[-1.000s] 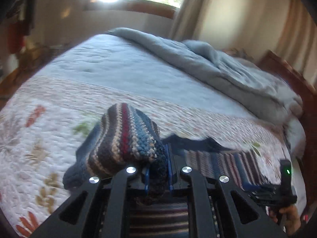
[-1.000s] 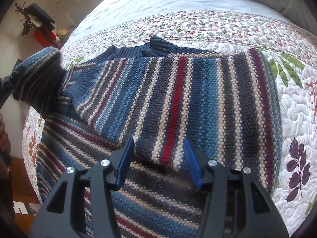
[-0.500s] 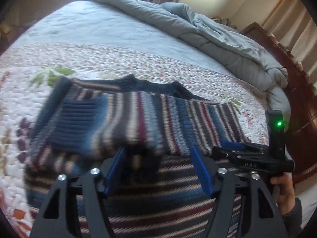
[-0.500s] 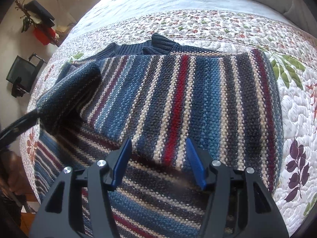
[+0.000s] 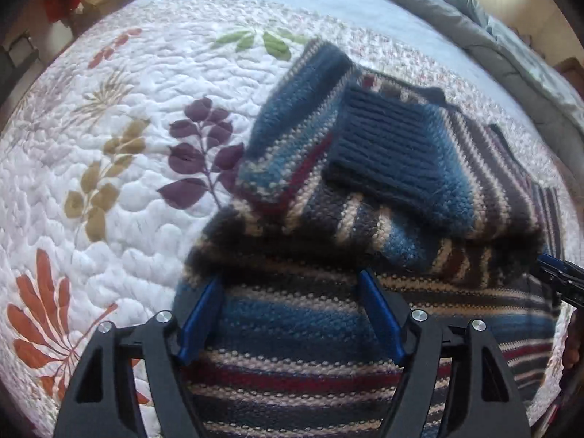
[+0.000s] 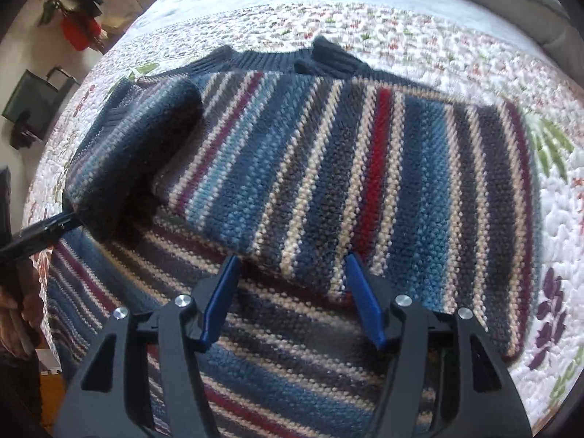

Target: Fold small clothes

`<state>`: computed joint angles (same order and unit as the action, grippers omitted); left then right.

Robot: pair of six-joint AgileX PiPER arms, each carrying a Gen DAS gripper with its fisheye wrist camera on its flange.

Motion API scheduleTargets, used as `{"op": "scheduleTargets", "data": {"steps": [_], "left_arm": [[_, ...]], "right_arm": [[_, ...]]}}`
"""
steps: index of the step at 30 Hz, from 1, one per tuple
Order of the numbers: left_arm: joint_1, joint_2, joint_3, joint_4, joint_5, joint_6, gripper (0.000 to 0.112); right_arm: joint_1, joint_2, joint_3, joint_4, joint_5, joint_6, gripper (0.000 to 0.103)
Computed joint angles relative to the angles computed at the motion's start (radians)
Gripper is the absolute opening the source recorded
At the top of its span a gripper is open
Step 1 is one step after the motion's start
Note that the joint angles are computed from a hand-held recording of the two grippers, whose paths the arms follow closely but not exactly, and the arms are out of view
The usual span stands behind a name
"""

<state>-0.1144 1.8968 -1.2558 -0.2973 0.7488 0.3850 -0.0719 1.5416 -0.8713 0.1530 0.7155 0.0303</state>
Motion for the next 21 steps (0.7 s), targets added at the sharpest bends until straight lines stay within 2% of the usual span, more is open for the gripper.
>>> {"op": "scheduleTargets", "data": {"steps": [2,4,5,7,9,12,14,16,21], "left_arm": [[0.002,-0.052,0.034,0.029,-0.022,-0.017,0.077],[0.013,-0.097,0.054,0.047,-0.015,-0.028,0.089],[0.024,-0.112,0.062,0.037,-0.010,-0.014,0.094],[0.043,-0.144,0.092,0.046,-0.029,-0.004,0.096],[0.049,-0.151,0.110,0.093,-0.071,-0.026,0.096],[0.048,-0.103,0.051,0.245,-0.051,-0.130,0.096],[0.101,-0.092,0.036,0.217,-0.061,-0.103,0.096],[0.146,-0.064,0.001,0.164,-0.023,-0.058,0.096],[0.173,-0.013,-0.052,0.096,0.019,0.019,0.096]], "right_arm": [[0.025,-0.016,-0.032,0.028,0.035,0.019,0.060],[0.066,-0.023,-0.088,0.097,0.075,0.016,0.059],[0.113,-0.018,-0.126,0.087,0.086,0.059,0.059],[0.238,0.026,-0.237,0.028,0.124,0.168,0.059],[0.332,0.103,-0.353,-0.002,0.166,0.220,0.059],[0.435,0.287,-0.578,-0.029,0.235,0.295,0.058],[0.470,0.413,-0.725,-0.002,0.278,0.327,0.055],[0.514,0.539,-0.882,-0.080,0.342,0.417,0.055],[0.532,0.689,-1.058,-0.086,0.414,0.487,0.055]]}}
